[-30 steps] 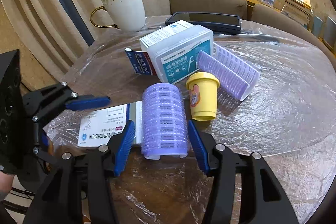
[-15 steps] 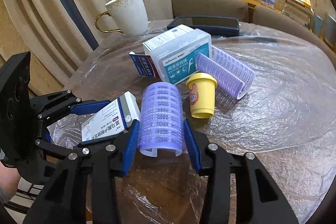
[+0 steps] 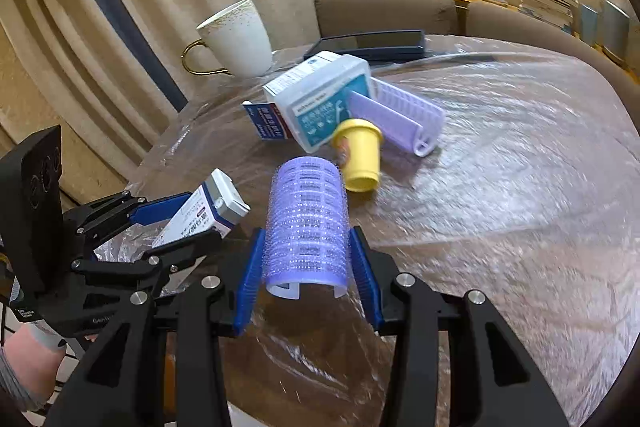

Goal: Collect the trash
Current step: 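Lift the purple roller with the right tool while the left tool carries the medicine box toward the bin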

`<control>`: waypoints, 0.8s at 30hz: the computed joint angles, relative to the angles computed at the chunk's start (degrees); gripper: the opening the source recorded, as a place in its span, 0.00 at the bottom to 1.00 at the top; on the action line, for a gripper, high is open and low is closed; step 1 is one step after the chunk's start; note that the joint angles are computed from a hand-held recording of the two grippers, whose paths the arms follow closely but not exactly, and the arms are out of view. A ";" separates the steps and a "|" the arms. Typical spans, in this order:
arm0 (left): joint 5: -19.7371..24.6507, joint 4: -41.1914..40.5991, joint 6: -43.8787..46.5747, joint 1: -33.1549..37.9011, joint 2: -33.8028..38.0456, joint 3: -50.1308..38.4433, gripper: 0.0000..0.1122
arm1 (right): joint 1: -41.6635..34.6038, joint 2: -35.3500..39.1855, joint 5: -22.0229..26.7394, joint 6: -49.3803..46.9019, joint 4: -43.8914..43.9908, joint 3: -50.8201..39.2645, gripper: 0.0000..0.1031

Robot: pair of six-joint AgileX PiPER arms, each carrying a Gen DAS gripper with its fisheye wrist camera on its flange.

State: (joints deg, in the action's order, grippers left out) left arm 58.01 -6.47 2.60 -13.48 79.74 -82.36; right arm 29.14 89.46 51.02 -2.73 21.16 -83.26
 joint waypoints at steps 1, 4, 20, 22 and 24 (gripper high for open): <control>0.07 0.49 -0.77 -0.25 0.12 -0.24 0.48 | -0.13 -0.28 -0.03 0.18 -0.19 0.24 0.41; -0.08 1.70 -3.50 -1.08 -0.32 0.02 0.48 | -0.55 -2.14 -0.17 0.49 -0.52 1.99 0.41; 0.82 6.35 -10.56 -6.47 -5.16 2.30 0.48 | -0.60 -12.08 -0.12 3.32 -2.12 10.20 0.41; 1.05 6.91 -11.18 -7.40 -5.86 2.67 0.48 | -0.65 -13.19 0.02 3.48 -1.84 11.21 0.41; 1.17 7.58 -11.88 -8.28 -6.46 3.09 0.48 | -0.90 -13.85 0.15 3.39 -1.25 11.89 0.41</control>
State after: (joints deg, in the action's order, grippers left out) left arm 59.18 1.12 -9.28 -21.76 73.28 -79.26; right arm 28.25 75.61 51.17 0.67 19.91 -71.37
